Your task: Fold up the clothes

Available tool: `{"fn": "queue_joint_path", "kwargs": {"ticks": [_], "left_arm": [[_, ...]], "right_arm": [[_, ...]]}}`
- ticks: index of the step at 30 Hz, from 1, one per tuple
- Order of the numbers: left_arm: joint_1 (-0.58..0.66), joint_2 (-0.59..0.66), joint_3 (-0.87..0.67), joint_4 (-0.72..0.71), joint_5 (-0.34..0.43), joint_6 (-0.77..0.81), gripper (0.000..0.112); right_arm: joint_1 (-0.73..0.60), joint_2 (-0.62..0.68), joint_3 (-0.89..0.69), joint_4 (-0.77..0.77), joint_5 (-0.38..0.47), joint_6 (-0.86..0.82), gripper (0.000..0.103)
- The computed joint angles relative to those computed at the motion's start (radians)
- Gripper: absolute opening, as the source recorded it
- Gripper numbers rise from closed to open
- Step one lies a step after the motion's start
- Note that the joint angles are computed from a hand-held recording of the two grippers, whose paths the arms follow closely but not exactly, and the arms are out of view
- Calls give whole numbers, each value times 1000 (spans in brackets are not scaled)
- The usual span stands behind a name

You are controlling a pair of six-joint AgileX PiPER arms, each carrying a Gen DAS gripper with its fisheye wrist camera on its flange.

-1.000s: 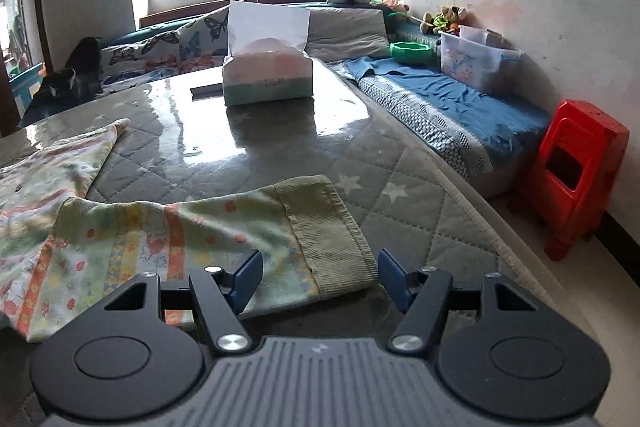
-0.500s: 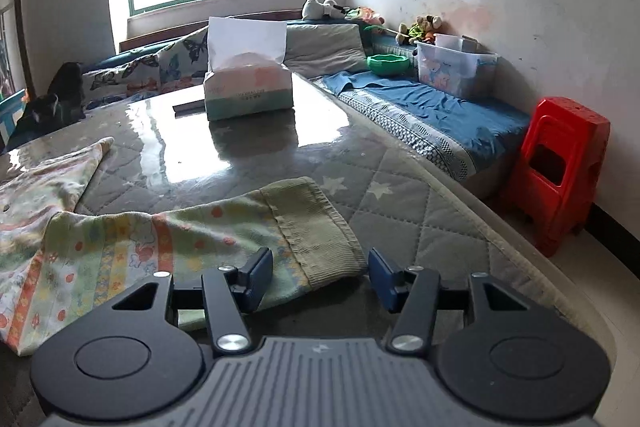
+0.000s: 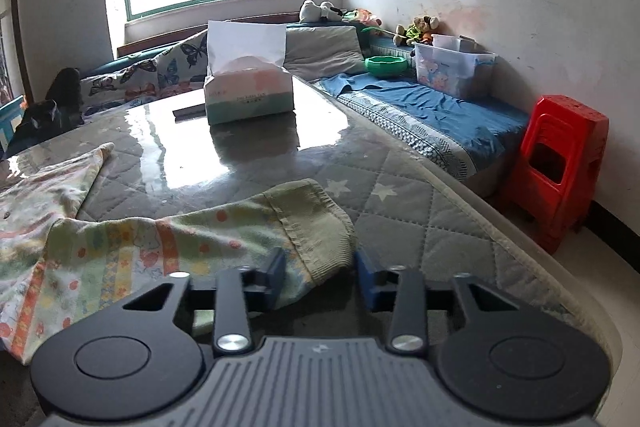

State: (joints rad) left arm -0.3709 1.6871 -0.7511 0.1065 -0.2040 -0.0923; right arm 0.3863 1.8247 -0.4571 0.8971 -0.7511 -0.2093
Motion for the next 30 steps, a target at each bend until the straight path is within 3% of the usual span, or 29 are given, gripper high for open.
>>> {"fn": "queue_joint_path", "kwargs": {"ticks": [3, 6, 10, 20, 25, 30], "left_arm": [[-40, 24, -25, 10, 2, 5, 103], [-74, 59, -60, 49, 3, -32, 103], [-118, 117, -109, 45, 16, -26, 103], [-193, 215, -165, -303, 45, 348, 103], [-204, 237, -174, -359, 49, 420, 103], [-190, 214, -166, -252, 58, 313, 103]], "right_arm": [[-32, -16, 11, -67, 22, 51, 16], [-87, -35, 23, -178, 53, 160, 11], [-138, -50, 33, -282, 75, 272, 11], [-224, -93, 76, -469, 53, 467, 9], [-240, -129, 76, -479, 65, 458, 8], [-247, -180, 59, -491, 97, 458, 8]]}}
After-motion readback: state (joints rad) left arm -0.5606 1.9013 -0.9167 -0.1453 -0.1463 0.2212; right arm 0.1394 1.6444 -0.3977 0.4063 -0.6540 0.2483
